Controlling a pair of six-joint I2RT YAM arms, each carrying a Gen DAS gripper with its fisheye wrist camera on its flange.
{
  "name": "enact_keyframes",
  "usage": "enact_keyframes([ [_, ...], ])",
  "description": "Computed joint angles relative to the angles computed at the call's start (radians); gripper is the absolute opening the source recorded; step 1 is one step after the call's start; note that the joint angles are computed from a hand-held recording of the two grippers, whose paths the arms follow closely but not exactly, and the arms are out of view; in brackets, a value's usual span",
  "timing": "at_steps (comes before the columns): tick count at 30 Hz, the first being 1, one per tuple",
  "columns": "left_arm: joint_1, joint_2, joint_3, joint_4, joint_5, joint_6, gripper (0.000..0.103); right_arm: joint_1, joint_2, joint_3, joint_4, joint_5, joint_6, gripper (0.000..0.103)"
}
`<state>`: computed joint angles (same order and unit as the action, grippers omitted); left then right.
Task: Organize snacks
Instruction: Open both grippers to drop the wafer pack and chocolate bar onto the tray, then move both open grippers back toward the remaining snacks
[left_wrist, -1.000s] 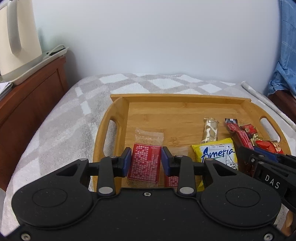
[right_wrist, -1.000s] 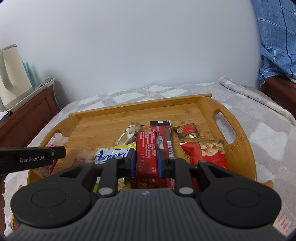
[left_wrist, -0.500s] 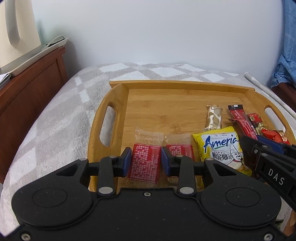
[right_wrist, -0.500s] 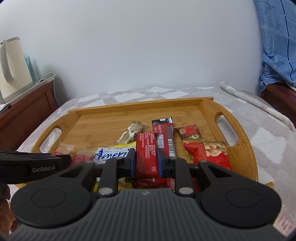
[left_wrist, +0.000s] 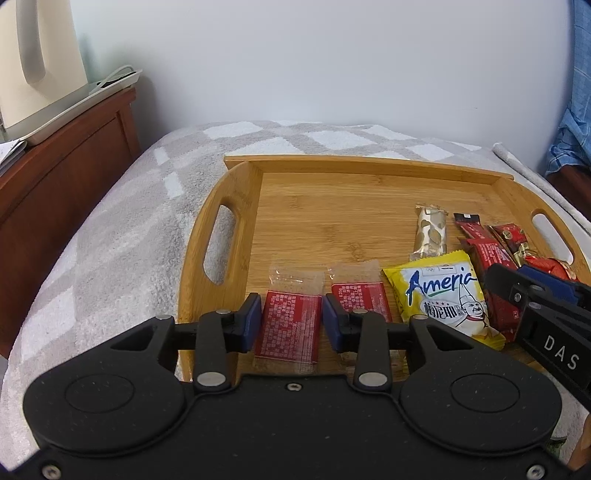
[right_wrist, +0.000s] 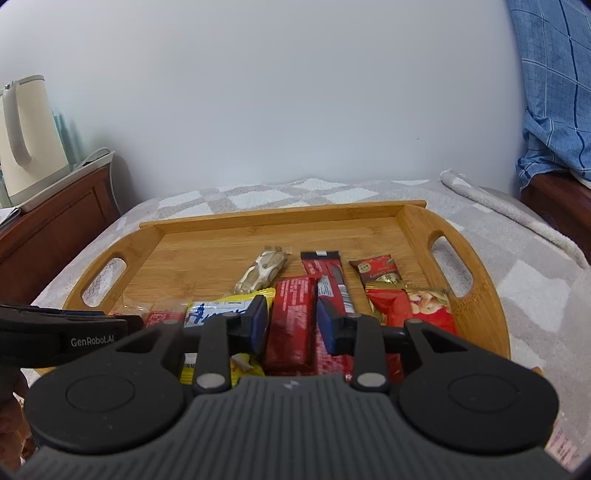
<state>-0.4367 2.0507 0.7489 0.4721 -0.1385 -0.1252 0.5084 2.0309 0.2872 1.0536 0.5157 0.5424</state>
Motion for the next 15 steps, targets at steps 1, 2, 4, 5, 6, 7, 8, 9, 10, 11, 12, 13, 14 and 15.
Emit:
enact_keyframes([
  [1, -0.001, -0.003, -0.002, -0.001, -0.004, 0.000, 0.042, 0.001, -0.004, -0.003, 0.001, -0.001, 0.000, 0.052],
  [2, -0.003, -0.007, -0.006, 0.000, -0.010, -0.001, 0.044, 0.003, -0.010, -0.006, -0.001, -0.001, 0.001, 0.052],
  [4, -0.007, -0.016, -0.013, -0.001, -0.022, -0.007, 0.051, 0.003, -0.020, -0.013, -0.002, -0.006, 0.003, 0.054],
  [5, -0.007, -0.022, -0.018, -0.003, -0.025, -0.010, 0.053, 0.003, -0.025, -0.019, -0.001, -0.006, 0.004, 0.056],
  [6, -0.006, -0.030, -0.026, -0.001, -0.023, -0.013, 0.058, 0.003, -0.031, -0.026, 0.002, -0.006, 0.004, 0.057],
  [7, -0.006, -0.039, -0.034, 0.001, -0.018, -0.015, 0.061, 0.003, -0.037, -0.032, 0.004, -0.007, 0.004, 0.058],
  [8, -0.007, -0.049, -0.042, 0.000, -0.018, -0.017, 0.062, 0.002, -0.046, -0.040, 0.005, -0.007, 0.003, 0.059],
  [9, -0.010, -0.058, -0.050, -0.001, -0.021, -0.016, 0.062, 0.003, -0.056, -0.048, 0.004, -0.005, 0.004, 0.060],
  [10, -0.013, -0.068, -0.059, -0.001, -0.023, -0.013, 0.066, 0.002, -0.065, -0.059, 0.007, -0.004, 0.004, 0.061],
  [11, -0.017, -0.079, -0.067, -0.002, -0.027, -0.011, 0.069, 0.002, -0.076, -0.071, 0.008, -0.004, 0.005, 0.062],
  [12, -0.021, -0.091, -0.078, 0.000, -0.030, -0.010, 0.074, 0.002, -0.088, -0.083, 0.008, -0.004, 0.006, 0.063],
  [13, -0.026, -0.105, -0.092, 0.005, -0.033, -0.011, 0.076, 0.001, -0.101, -0.095, 0.008, -0.006, 0.007, 0.063],
  [14, -0.029, -0.118, -0.106, 0.011, -0.034, -0.010, 0.077, 0.001, -0.115, -0.108, 0.005, -0.006, 0.009, 0.065],
  [15, -0.033, -0.132, -0.116, 0.011, -0.034, -0.010, 0.078, 0.001, -0.129, -0.120, 0.004, -0.008, 0.008, 0.067],
])
